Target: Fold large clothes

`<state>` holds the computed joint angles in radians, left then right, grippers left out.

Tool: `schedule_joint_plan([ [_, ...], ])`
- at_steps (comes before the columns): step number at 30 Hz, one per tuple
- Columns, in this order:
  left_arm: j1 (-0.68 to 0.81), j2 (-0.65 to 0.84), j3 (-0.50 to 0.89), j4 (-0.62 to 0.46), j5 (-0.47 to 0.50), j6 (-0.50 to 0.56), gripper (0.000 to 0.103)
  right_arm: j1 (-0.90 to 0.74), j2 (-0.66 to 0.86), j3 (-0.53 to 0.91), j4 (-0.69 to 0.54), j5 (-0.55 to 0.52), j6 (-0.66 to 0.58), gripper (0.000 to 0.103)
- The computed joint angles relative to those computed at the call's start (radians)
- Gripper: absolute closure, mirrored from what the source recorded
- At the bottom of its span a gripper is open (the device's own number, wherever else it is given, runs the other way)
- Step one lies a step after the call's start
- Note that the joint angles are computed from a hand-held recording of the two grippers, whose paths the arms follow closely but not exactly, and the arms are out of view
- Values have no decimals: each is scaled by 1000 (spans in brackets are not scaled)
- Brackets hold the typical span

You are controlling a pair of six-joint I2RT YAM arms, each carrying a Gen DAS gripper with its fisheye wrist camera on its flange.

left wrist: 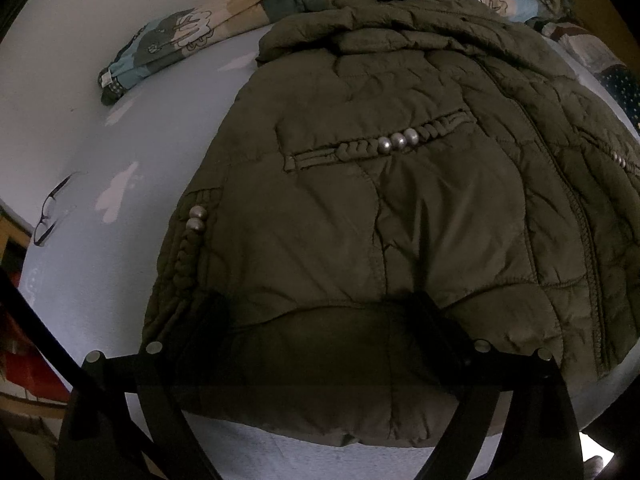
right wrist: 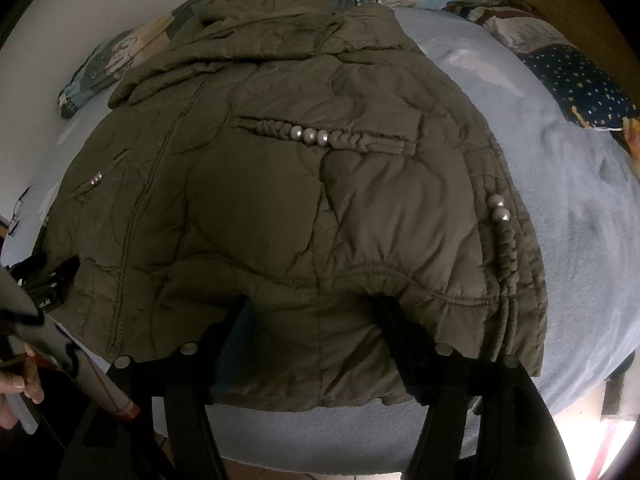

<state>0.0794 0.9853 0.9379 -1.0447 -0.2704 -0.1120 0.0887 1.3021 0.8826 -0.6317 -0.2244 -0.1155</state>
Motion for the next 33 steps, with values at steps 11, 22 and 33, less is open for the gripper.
schedule_joint_plan([
  [11, -9, -3, -4, 0, -9, -3, 11, 1, 0, -3, 3, 2, -3, 30],
  [22, -16, -4, -6, 3, -16, -3, 11, 7, -3, -5, 5, 6, 1, 28],
  [33, 138, -97, 58, 29, 49, 86, 11, -124, -85, -14, 79, -85, 28, 28],
])
